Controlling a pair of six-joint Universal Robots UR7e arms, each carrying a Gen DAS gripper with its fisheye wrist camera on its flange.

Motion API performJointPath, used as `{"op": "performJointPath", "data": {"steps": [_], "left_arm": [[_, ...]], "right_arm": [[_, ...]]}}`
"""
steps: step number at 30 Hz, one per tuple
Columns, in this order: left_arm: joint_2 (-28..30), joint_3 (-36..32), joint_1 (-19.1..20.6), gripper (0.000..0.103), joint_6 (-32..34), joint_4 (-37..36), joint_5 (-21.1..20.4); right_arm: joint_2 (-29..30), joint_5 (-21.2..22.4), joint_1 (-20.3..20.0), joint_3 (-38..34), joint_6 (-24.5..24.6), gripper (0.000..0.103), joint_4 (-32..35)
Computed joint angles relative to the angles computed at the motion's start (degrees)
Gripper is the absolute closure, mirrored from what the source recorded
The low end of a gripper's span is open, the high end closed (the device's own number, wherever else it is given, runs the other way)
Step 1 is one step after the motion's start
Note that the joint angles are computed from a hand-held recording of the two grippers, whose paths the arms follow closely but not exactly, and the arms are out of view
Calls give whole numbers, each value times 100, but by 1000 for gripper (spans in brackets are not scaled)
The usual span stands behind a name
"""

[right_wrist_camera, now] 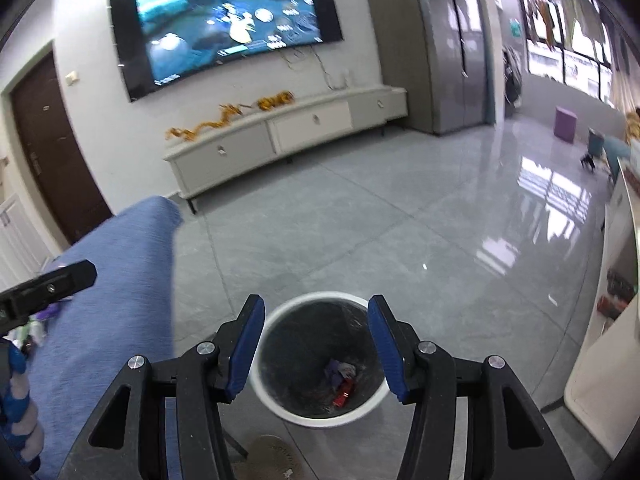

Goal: Collect trash
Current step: 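Move both open tools back over the wrapper pile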

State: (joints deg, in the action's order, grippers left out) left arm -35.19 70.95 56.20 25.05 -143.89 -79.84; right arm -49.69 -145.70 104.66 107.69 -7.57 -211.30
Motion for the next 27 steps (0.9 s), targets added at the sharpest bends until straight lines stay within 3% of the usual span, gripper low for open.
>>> {"op": "performJointPath", "data": {"steps": [4,14,19,27], "left_arm": [[-488,246,186,36,46,-333,101],[-1306,240,984,36,2,-1082,656],[-1457,49,1375,36,-51,-1274,998],[-1261,-489,1857,36,-565,-997,1405]], "right_arm": [[150,128,327,-367,-325,52,133],[813,1038,864,-1626,-868,51,1056],[1179,1517,911,-2155,-854,49,1593],[1792,1925,814,-3026,-695,48,2676]]}}
